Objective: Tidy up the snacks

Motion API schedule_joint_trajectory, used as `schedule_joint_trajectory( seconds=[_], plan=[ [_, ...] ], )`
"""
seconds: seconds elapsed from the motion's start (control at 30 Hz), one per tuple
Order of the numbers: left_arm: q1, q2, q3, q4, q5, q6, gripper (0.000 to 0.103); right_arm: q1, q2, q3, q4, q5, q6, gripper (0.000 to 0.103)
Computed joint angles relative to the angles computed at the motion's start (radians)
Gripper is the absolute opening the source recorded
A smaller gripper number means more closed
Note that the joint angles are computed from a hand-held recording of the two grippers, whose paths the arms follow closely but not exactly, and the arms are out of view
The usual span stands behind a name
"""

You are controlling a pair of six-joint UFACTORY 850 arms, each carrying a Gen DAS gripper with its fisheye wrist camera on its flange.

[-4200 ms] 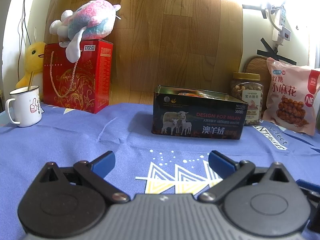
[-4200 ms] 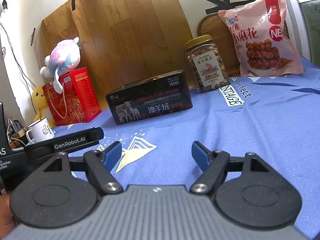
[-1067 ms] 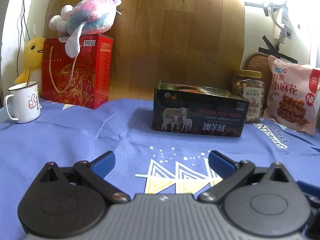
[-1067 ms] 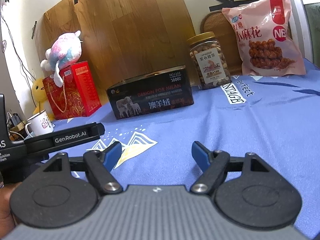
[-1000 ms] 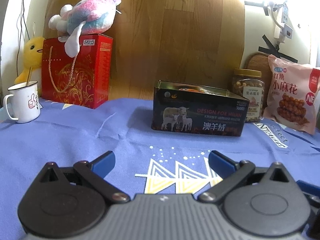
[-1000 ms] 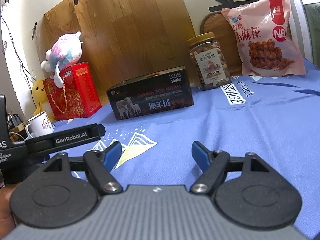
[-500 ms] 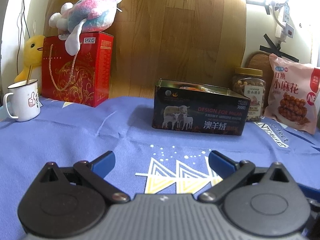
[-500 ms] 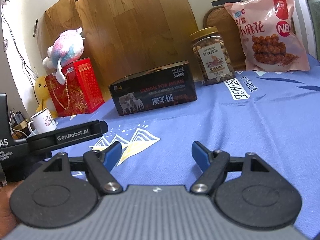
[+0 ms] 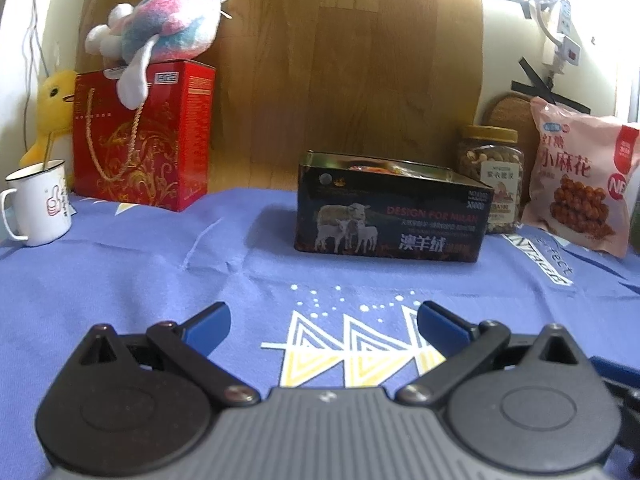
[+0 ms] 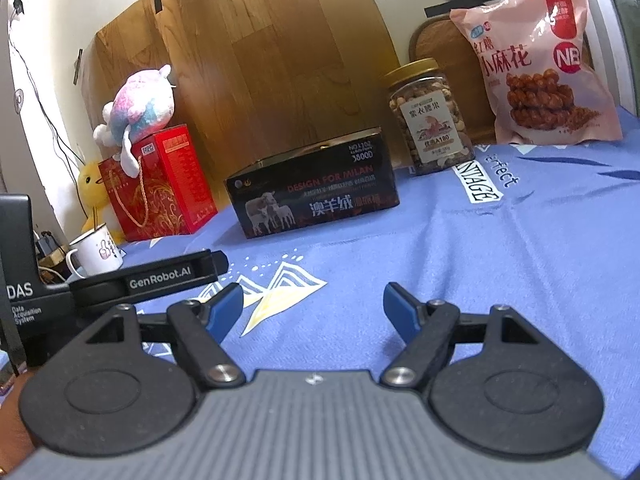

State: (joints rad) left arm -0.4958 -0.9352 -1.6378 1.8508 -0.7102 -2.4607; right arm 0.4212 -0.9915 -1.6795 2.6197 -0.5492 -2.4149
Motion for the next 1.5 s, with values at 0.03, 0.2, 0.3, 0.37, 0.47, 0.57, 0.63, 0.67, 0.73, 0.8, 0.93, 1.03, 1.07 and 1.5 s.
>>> schedule_joint_trajectory(
  seconds=[0.03,0.2,0.3,0.37,0.47,0.57,0.63,0.67,0.73,0.8,0.93,1.03,1.07,1.5],
  plan=[
    [0.001,-0.001,-0.002,-0.001,0.007,0.005,0.103,-0.001,-0.001,-0.001,-0.008,0.000,0.013,0.079],
    [0.004,-0.004,-0.011,-0.026,0.022,0.026,0.103,-0.007,-0.007,-0.015,-0.049,0.006,0.076,0.079],
    [0.009,-0.012,-0.032,-0.075,0.051,0.089,0.103,-0.007,-0.006,-0.013,-0.032,0.010,0.066,0.079],
    [0.009,-0.019,-0.049,-0.116,0.055,0.134,0.103,-0.004,-0.005,-0.013,-0.014,0.020,0.047,0.079],
    [0.006,-0.022,-0.052,-0.130,0.039,0.140,0.103,-0.002,-0.007,-0.019,-0.014,0.034,0.040,0.079],
    [0.005,-0.025,-0.060,-0.159,0.033,0.166,0.103,-0.002,-0.005,-0.015,-0.007,0.032,0.028,0.079],
    [0.006,-0.027,-0.066,-0.181,0.033,0.184,0.103,-0.003,-0.008,-0.020,-0.029,0.035,0.046,0.079],
    [0.006,-0.027,-0.067,-0.186,0.035,0.189,0.103,-0.004,-0.010,-0.024,-0.041,0.037,0.056,0.079],
    [0.009,-0.025,-0.067,-0.197,0.049,0.203,0.103,-0.006,-0.011,-0.028,-0.060,0.039,0.072,0.079],
    [0.016,-0.025,-0.072,-0.217,0.077,0.223,0.103,-0.007,-0.011,-0.026,-0.066,0.030,0.077,0.080],
    [0.027,-0.030,-0.086,-0.280,0.112,0.260,0.103,-0.011,-0.010,-0.019,-0.072,0.005,0.084,0.084],
    [0.027,-0.032,-0.091,-0.308,0.102,0.269,0.103,-0.012,-0.013,-0.025,-0.093,0.009,0.107,0.084],
    [0.026,-0.033,-0.093,-0.317,0.097,0.276,0.103,-0.012,-0.012,-0.024,-0.094,0.008,0.109,0.084],
    [0.006,-0.077,-0.174,-0.455,-0.034,0.447,0.103,-0.016,-0.010,-0.017,-0.104,-0.015,0.118,0.085]
  ],
)
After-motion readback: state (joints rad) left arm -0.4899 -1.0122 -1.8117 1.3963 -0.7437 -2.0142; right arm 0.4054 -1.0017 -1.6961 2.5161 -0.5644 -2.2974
